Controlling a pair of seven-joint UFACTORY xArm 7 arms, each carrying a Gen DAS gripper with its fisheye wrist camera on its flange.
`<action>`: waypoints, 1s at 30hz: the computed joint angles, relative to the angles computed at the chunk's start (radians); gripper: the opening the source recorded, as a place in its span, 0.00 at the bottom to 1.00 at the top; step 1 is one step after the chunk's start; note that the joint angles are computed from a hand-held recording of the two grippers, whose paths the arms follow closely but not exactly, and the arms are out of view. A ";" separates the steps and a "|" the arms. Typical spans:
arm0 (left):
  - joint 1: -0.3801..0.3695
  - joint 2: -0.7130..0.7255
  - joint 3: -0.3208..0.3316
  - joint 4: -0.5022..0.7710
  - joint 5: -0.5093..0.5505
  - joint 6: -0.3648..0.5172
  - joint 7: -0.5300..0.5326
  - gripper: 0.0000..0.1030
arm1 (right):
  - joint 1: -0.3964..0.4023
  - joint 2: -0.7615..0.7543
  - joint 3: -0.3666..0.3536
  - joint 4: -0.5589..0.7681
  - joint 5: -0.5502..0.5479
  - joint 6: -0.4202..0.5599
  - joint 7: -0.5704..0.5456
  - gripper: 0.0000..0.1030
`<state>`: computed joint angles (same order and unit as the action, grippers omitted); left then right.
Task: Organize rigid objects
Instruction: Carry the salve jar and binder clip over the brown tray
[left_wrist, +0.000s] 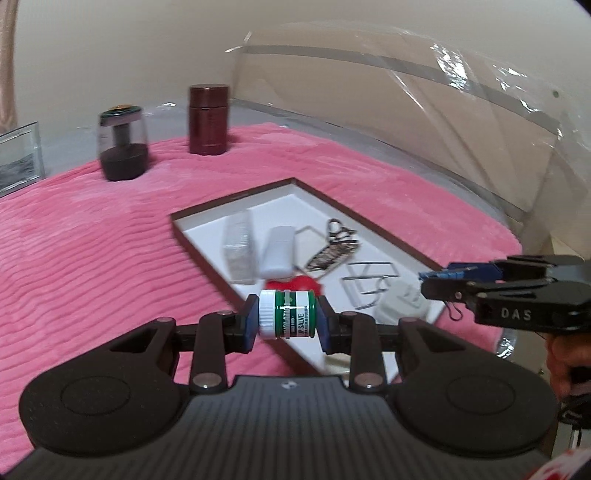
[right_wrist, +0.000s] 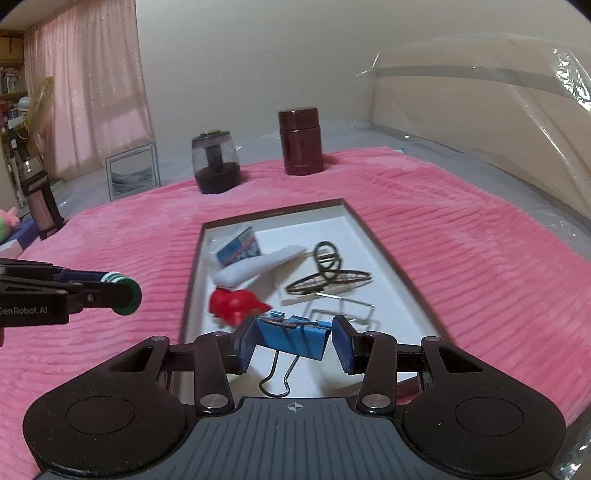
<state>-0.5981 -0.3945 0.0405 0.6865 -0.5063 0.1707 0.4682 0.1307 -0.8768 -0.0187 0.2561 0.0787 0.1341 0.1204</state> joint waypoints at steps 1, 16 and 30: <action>-0.005 0.014 -0.008 0.011 0.000 0.000 -0.005 0.26 | 0.008 0.002 -0.026 0.001 -0.001 -0.001 -0.019 0.40; 0.018 0.224 -0.119 0.176 -0.032 -0.002 0.005 0.26 | 0.083 0.104 -0.257 0.054 0.090 -0.013 -0.314 0.40; 0.102 0.353 -0.230 0.253 0.046 -0.014 -0.063 0.26 | 0.127 0.223 -0.332 0.122 0.196 -0.029 -0.484 0.40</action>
